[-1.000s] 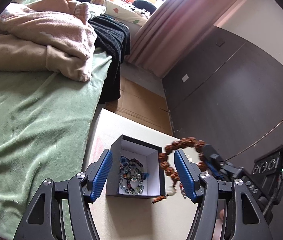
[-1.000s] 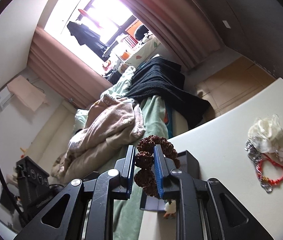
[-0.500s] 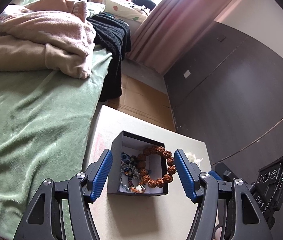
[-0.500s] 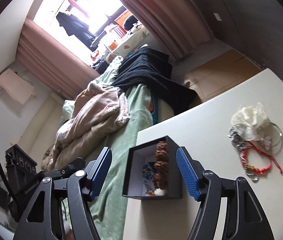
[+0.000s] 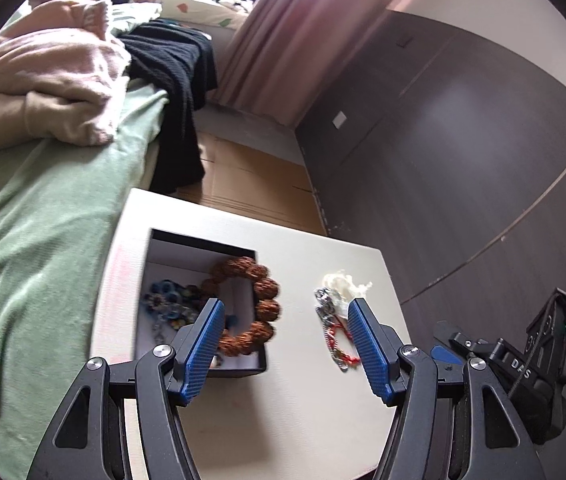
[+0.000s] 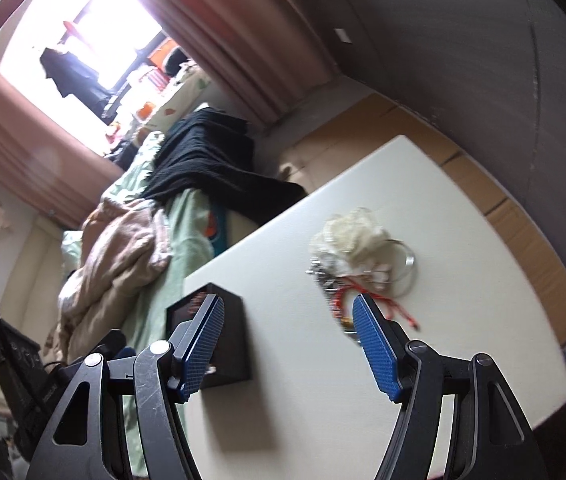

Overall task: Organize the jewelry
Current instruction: 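Close the left tool on the white scrunchie in the remaining pile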

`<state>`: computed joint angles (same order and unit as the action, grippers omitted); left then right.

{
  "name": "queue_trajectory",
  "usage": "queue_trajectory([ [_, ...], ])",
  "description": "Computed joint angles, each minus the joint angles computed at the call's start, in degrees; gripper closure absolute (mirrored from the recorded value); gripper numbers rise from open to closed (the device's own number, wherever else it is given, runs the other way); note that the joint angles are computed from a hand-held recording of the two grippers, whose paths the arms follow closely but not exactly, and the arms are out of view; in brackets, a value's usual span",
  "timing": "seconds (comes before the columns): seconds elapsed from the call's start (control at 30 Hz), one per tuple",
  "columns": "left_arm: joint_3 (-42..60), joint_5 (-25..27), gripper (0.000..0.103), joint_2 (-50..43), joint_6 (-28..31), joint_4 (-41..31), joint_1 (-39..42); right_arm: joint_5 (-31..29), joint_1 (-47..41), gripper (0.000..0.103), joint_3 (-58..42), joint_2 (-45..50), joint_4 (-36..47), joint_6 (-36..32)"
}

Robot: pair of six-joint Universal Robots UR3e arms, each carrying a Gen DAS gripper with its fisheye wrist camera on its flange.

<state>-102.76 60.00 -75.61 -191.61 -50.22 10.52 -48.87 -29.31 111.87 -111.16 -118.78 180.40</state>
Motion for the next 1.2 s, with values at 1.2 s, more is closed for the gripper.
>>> queue_trajectory([
  [1.2,62.2,31.0,0.066,-54.6,-1.8,-26.6,-29.6,-1.5,-17.0,0.036,-11.1,11.9,18.5,-10.0],
])
